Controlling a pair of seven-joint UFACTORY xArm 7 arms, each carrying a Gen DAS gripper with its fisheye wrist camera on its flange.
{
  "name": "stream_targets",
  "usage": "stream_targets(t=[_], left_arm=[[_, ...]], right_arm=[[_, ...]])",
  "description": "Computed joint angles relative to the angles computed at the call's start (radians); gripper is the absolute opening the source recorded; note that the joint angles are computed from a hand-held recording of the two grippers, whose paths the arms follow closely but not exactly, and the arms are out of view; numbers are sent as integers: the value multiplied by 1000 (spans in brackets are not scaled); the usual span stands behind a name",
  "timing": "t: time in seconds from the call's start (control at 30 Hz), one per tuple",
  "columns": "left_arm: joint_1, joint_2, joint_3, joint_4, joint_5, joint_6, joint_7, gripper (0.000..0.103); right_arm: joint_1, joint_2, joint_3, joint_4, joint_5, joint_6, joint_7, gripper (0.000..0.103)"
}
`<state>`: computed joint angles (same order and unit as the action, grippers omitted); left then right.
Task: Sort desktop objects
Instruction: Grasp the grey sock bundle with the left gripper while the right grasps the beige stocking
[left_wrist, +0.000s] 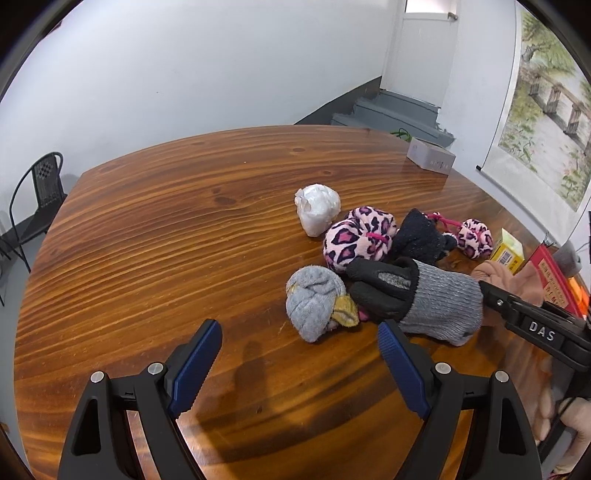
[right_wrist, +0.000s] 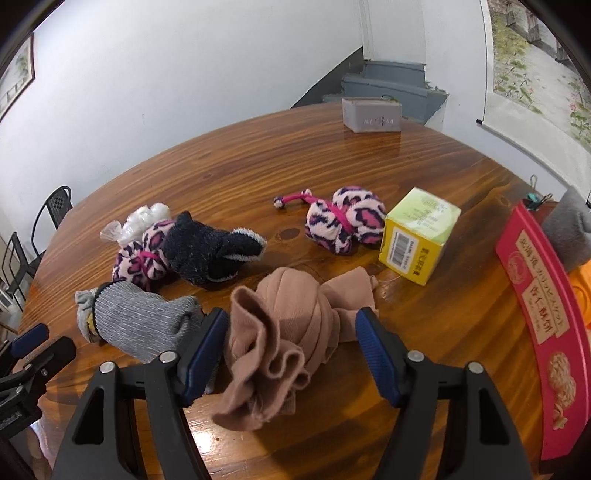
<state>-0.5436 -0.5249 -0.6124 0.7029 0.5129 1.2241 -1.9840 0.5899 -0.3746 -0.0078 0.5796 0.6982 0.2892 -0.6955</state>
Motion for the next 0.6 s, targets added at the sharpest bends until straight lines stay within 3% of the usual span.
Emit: stream_targets(t=[0.13,0.4,0.6], left_arm=[[11,3,31,-21,18,-46,29,88],[41,15,59,-38,44,-101,71,88],[51,9,76,-65,21,-142,79,88]], right_arm=[[-13,-17,7,-14,-29,-15,15,56],[3,-68,-53,-21,33,34,-15,55],[-14,-62,-44,-16,38,44,-16,56]])
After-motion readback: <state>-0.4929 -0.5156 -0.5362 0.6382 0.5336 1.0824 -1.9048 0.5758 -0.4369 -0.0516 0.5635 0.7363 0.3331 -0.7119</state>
